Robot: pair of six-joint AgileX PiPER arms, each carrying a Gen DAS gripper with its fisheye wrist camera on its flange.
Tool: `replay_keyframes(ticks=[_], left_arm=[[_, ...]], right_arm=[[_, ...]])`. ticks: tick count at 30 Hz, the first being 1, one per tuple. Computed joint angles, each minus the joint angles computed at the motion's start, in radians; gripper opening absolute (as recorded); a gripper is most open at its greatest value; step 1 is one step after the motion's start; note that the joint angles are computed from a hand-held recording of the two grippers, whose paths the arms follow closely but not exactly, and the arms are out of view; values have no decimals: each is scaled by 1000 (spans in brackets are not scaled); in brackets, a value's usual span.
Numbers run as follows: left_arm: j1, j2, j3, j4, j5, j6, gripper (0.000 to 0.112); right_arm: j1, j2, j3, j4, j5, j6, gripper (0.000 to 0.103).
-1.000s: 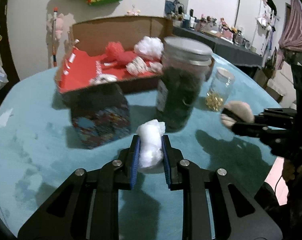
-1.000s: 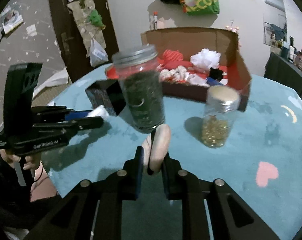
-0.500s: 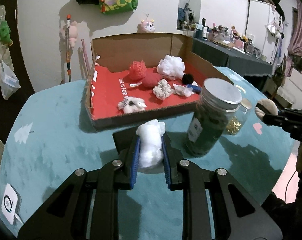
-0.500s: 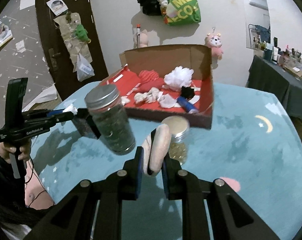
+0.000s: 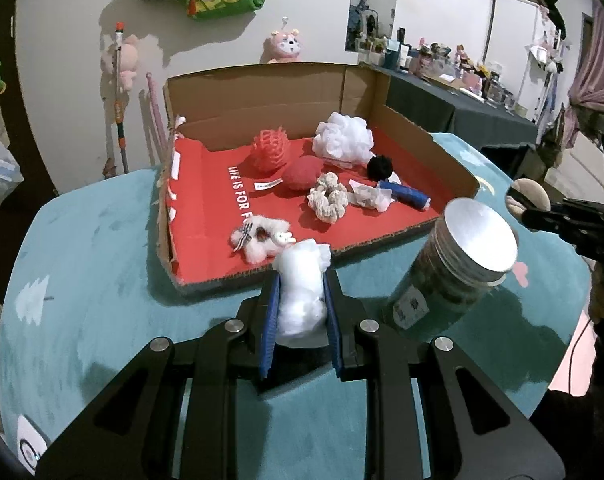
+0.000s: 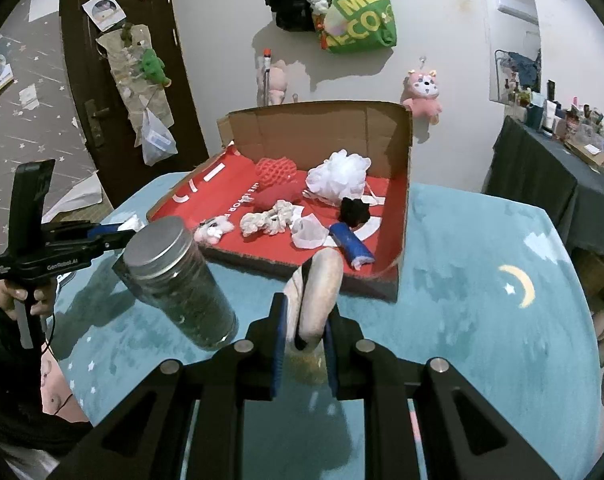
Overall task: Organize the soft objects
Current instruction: 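Lift and carry the cotton pad and puff into the box with both tools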
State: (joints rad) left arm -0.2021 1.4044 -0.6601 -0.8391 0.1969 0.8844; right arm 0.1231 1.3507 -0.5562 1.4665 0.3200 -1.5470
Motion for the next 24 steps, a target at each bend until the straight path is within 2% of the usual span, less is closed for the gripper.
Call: replay_keyframes(ticks=[11,16,24], left_arm=[[35,178,-232,220,125,-170,20],[45,283,-370,314,207,-245,20],[14,441,-588,426,362,-335,20]], right_arm=[[4,224,-275,-381,87,334,18],[26,351,-440,-585,158,517,18],[48,535,-678,-796,307,716,18]])
